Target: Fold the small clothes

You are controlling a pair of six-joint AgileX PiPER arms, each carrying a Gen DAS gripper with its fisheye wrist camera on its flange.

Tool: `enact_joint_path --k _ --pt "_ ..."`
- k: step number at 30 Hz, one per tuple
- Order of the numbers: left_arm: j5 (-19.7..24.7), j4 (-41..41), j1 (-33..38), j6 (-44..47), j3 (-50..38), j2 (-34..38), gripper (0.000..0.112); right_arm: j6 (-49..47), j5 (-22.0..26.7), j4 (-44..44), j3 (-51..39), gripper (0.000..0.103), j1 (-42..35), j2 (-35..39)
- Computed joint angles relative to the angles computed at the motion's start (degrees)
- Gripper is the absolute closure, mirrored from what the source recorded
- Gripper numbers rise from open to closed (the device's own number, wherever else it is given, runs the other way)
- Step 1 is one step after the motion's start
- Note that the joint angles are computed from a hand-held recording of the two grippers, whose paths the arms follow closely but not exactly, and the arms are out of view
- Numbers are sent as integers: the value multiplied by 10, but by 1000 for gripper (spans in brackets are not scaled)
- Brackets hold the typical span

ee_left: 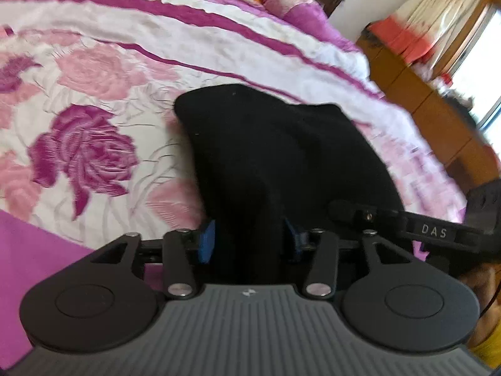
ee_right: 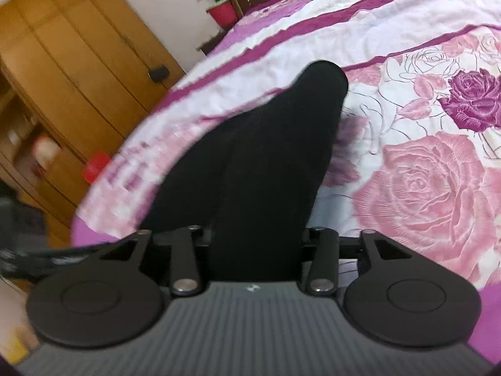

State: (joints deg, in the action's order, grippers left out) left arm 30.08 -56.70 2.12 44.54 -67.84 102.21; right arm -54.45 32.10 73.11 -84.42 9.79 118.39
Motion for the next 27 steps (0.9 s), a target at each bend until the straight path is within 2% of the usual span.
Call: enact_joint_path --k 4,7,9,14,16,20,25,27 --pt "-35 18 -11 -7 21 -14 53 -101 -6 74 13 46 -4 20" --pt "-45 42 -13 -23 28 -27 52 -96 -15 74 22 40 0 7" --pt "-54 77 -19 -52 35 -43 51 -88 -37 61 46 39 7 -20" --pt "-56 178 -36 -155 49 -91 49 -82 -90 41 109 35 20 -86" --pt "-64 233 -50 -208 58 -112 43 -108 -105 56 141 32 23 -114" --pt "-82 361 -82 -333 84 -155 32 -170 -154 92 201 32 38 -169" --pt "-76 496 -121 -476 104 -184 23 -143 -200 71 252 28 55 -215" --pt "-78 508 -132 -490 116 -190 20 -133 -212 67 273 28 61 -230"
